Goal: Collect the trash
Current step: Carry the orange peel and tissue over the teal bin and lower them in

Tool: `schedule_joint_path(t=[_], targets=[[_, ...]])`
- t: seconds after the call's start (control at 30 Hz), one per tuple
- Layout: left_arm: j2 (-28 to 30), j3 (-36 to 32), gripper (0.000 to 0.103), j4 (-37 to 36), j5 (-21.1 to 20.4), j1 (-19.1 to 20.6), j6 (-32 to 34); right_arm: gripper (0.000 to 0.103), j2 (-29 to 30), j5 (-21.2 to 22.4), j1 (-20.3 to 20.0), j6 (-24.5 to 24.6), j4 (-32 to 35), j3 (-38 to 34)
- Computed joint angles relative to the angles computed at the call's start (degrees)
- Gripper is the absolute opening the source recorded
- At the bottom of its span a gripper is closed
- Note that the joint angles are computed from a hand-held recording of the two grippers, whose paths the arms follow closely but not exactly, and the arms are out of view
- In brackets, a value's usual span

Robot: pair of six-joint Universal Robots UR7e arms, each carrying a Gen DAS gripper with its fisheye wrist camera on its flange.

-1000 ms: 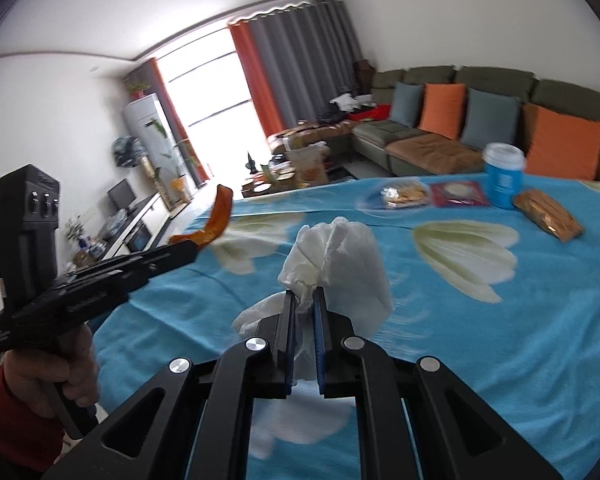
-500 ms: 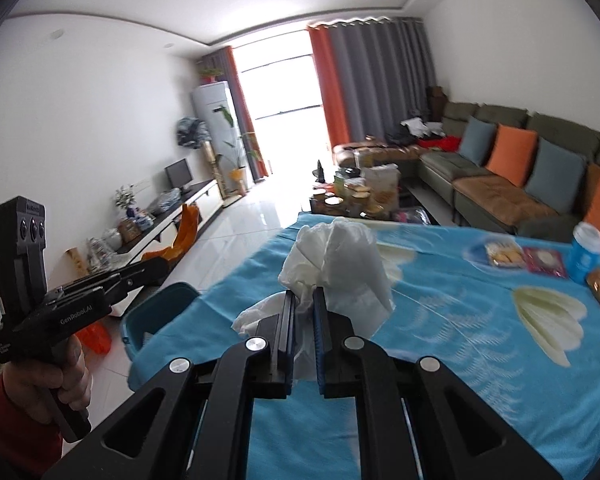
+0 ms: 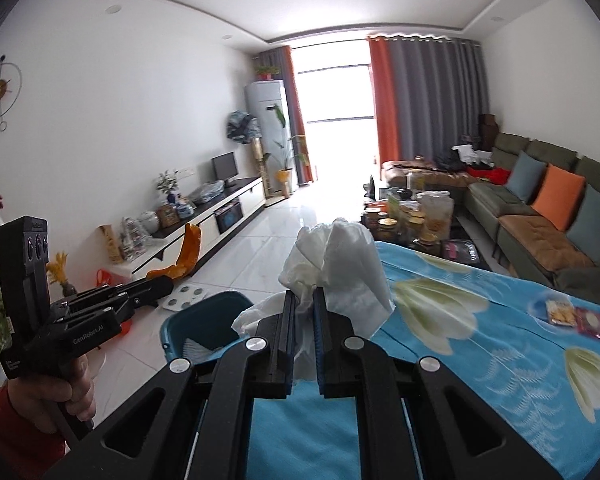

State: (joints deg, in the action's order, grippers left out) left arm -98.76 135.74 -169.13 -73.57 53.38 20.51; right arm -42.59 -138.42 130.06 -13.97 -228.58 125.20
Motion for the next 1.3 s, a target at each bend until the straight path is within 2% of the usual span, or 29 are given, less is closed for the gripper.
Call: schedule_joint_path(t=[0.2, 0.47, 0.83, 1.3], targets=[[-2.5, -1.8, 0.013, 1.9, 0.5, 3.0, 1.0, 0.007, 1.2, 2.9, -1.5, -0.2, 4.7, -3.2], [-2.8, -4.1, 0.013, 3.2, 1.7, 5.8, 1.3, 0.007, 3.0, 5.2, -2.9, -0.4, 9.2, -6.6], [0.8, -5.6, 0.013, 3.2, 2.4, 9.5, 1.0, 0.007, 5.4, 7.8, -4.9, -0.4, 18.2, -12.1], [9.5, -8.5, 0.013, 1.5, 2.2, 15.1, -0.4, 0.007, 10.4, 9.9, -7.7, -1.2, 33.0, -22.0]])
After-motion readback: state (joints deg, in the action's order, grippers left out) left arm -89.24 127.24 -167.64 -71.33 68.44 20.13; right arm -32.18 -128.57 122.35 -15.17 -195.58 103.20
